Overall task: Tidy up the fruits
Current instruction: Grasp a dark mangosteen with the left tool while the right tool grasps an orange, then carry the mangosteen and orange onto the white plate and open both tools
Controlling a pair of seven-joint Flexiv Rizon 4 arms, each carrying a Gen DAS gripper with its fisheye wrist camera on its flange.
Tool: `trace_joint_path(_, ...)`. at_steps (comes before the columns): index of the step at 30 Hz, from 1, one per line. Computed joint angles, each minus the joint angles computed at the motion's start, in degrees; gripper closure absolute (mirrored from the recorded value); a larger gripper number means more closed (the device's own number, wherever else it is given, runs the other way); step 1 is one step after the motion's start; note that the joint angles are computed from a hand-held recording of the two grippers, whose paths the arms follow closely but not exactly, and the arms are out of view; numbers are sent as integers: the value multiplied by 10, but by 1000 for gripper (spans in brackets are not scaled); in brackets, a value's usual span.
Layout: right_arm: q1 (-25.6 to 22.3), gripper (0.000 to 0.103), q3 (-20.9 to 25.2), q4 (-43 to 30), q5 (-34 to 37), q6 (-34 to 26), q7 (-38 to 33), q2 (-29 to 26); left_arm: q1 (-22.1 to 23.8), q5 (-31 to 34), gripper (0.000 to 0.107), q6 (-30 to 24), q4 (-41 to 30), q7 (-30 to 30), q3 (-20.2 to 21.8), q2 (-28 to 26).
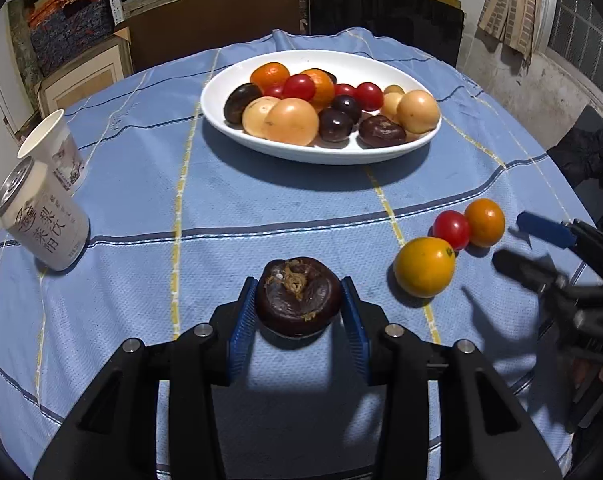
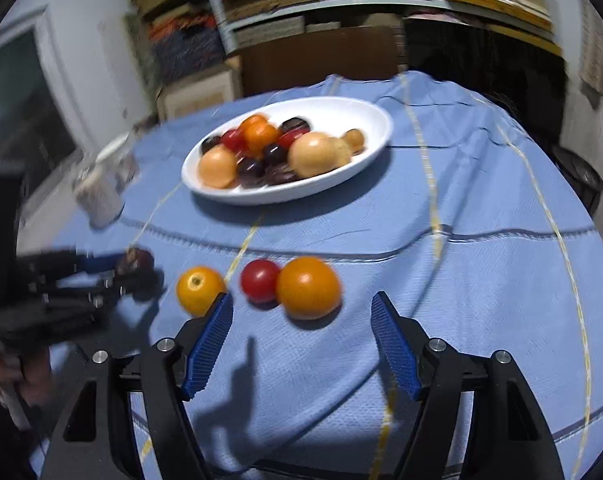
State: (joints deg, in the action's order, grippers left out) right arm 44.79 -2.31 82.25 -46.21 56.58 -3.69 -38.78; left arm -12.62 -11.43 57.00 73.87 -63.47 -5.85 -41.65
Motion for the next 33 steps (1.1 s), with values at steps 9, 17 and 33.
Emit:
trace_joint_path(9, -22, 51, 36, -70, 80, -91, -150, -35, 11, -18, 66, -13, 1, 10, -10, -4)
trace_joint_path(17, -14, 64, 17, -74, 85, -64, -161, -42, 9, -16, 66, -20, -4, 6, -6, -8)
trace_joint_path(33, -2, 64, -18, 56, -11, 81, 30, 43, 20, -36, 66, 10, 51, 35, -22, 41)
